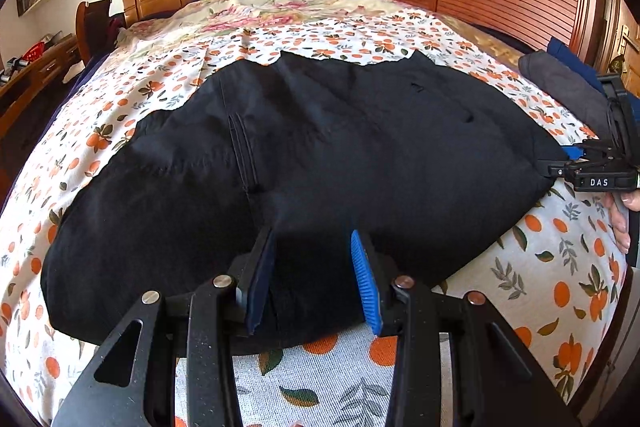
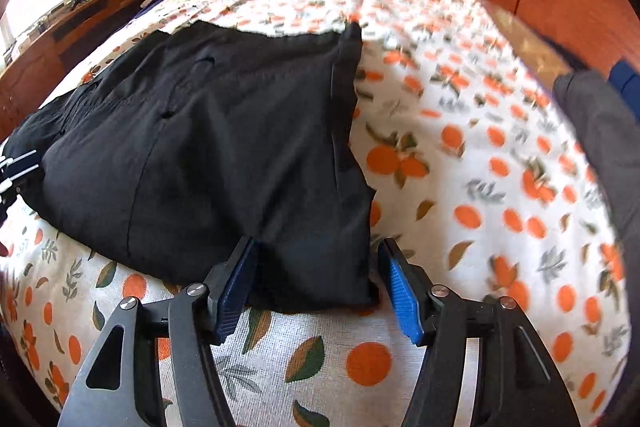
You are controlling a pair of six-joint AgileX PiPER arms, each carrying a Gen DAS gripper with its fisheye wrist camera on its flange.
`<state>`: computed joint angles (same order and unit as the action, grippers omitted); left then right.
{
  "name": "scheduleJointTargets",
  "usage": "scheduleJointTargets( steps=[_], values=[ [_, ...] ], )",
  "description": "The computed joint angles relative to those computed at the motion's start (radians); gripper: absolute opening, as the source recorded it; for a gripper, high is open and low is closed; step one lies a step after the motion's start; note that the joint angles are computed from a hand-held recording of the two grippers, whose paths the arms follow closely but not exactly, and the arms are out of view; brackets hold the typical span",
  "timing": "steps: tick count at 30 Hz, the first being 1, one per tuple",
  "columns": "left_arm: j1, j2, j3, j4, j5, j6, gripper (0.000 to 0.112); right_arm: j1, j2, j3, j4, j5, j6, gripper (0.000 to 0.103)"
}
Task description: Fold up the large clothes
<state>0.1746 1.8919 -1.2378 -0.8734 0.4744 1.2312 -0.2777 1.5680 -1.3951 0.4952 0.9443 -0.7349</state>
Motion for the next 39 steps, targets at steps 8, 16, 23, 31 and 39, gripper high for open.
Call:
scheduleJointTargets(
  steps=[8, 16, 23, 31, 39],
  values=[
    [0.006, 0.012, -0.01, 0.01, 0.019, -0.011, 0.04, -0.034, 0.07, -0.088, 0.075, 0.115, -0.063, 0.043],
    [0.035, -0.01, -0.019, -0.009, 0.075, 0.006, 0.04, -0.069, -0.003, -0.135, 0.164, 0.151, -0.1, 0.014],
    [0.144, -0.06, -0.025, -0.091, 0.158, 0.089, 0.04, 0.036, -0.076, -0.242, 0.17, 0.139, -0.022, 0.013],
    [0.325, -0.071, -0.062, -0.159, 0.248, 0.152, 0.04, 0.323, -0.12, -0.301, 0.054, 0.053, 0.1, 0.012],
    [0.47, -0.05, -0.115, -0.208, 0.33, 0.175, 0.04, 0.627, -0.092, -0.291, -0.047, -0.062, 0.25, 0.012]
  ],
)
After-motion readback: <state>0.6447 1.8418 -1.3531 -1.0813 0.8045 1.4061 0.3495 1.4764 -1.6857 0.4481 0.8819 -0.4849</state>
